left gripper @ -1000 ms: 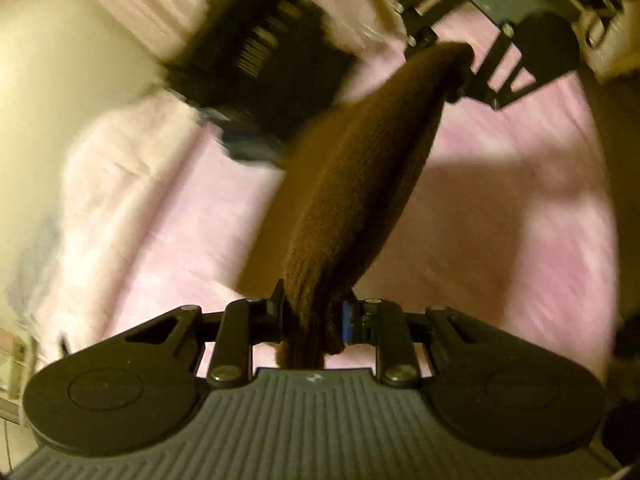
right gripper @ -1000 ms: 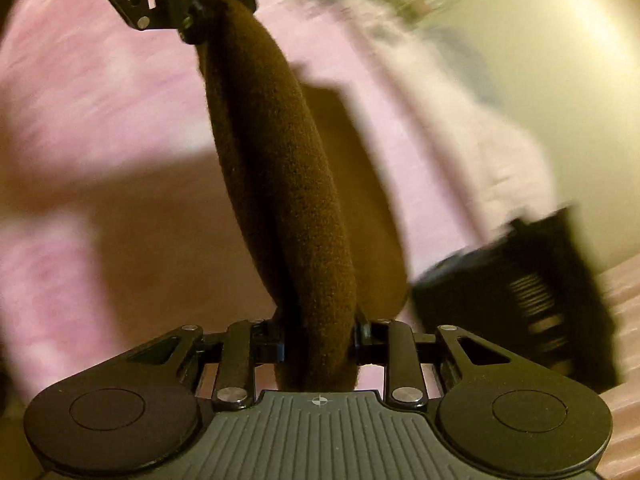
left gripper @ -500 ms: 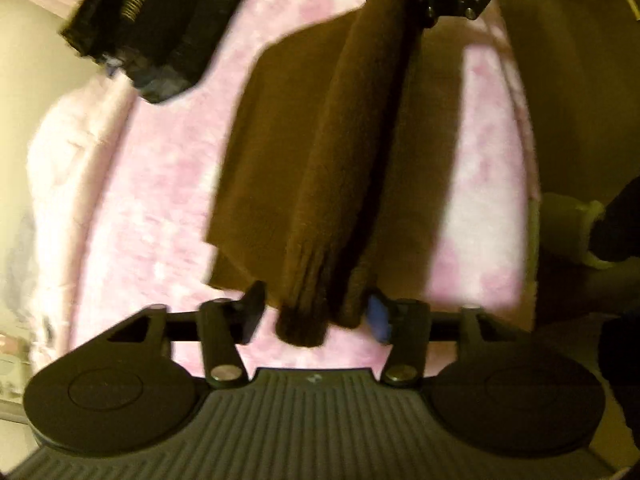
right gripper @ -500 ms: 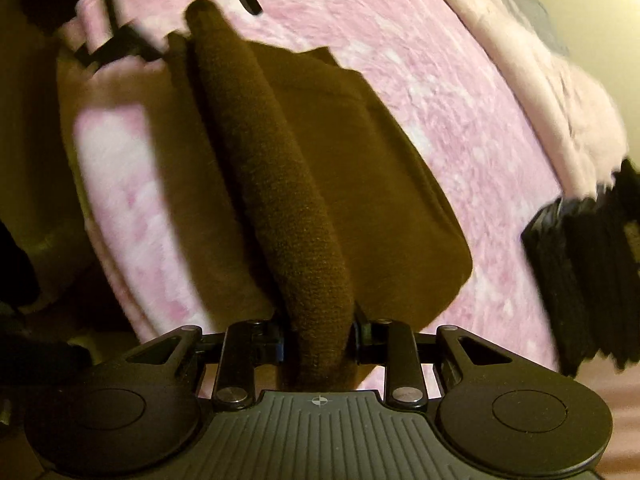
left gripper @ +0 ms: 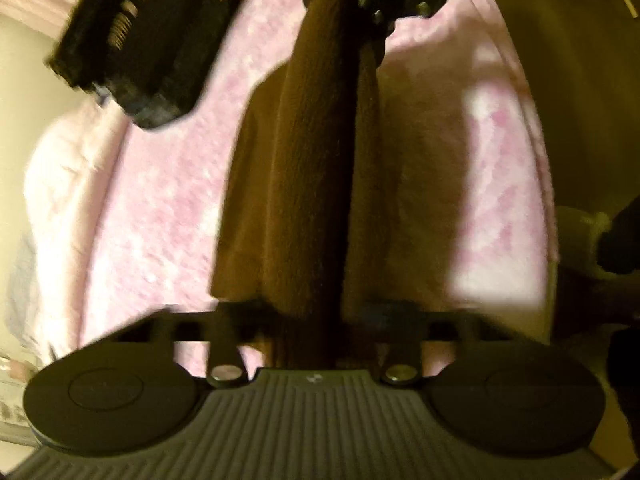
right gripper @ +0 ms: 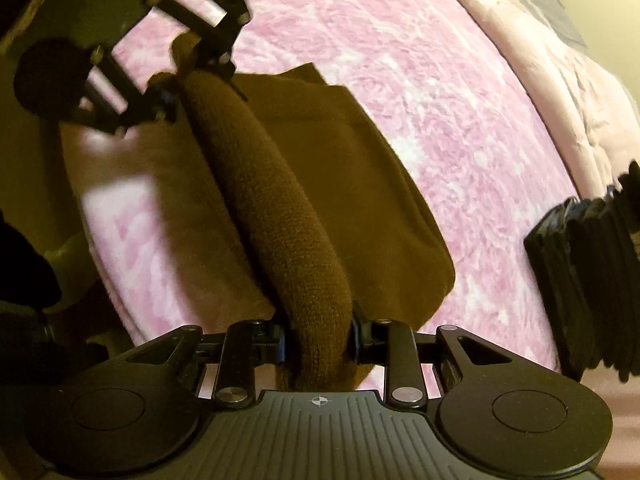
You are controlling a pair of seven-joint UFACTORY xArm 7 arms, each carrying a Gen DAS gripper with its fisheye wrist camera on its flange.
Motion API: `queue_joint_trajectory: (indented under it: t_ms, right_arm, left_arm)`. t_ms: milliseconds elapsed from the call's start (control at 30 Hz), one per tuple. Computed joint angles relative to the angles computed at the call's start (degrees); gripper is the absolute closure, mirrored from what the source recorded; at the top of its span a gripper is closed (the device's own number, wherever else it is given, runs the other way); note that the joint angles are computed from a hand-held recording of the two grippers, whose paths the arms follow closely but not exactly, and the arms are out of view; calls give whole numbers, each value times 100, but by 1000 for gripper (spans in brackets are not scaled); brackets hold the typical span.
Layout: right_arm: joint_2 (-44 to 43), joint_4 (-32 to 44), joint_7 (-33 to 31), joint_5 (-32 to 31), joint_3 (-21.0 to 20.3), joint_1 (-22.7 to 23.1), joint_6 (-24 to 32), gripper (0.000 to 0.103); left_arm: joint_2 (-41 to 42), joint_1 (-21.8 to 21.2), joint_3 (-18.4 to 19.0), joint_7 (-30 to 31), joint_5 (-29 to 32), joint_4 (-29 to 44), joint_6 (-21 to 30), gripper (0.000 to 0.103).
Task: Fold clothes
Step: 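Lift the folded cardigan with both tools, holding it by its folded edge, then carry the folded cardigan with both tools onto the stack of dark clothes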
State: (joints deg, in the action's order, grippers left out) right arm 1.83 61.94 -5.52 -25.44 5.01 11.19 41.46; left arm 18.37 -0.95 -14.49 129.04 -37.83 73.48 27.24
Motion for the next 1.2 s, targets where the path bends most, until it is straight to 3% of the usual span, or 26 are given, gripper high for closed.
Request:
queue_joint_trajectory:
  t_ms: [200, 333, 433, 733, 1200]
  right_arm:
    - [-81, 584, -542, 271, 13, -6, 508, 77]
    - [-110, 993, -712, 402, 35, 0, 849, 77]
    - [-97, 1213, -689, 366, 66, 37, 1035, 77]
    - [-102, 1686, -321, 131, 140, 179, 1456, 77]
    - [-206, 1900, 30, -226, 225, 312, 1789, 77]
  left_arm:
    - [103, -128, 369, -1061, 1007, 956, 1313, 86]
    - [305, -135, 453, -1587, 1281, 1925, 2215, 86]
    - [513, -198, 481, -1894, 1482, 2580, 2582, 86]
    - [811, -151, 444, -2204, 1651, 3611, 3173, 86]
    - [816, -14, 390, -1940, 1417, 3965, 3438, 86]
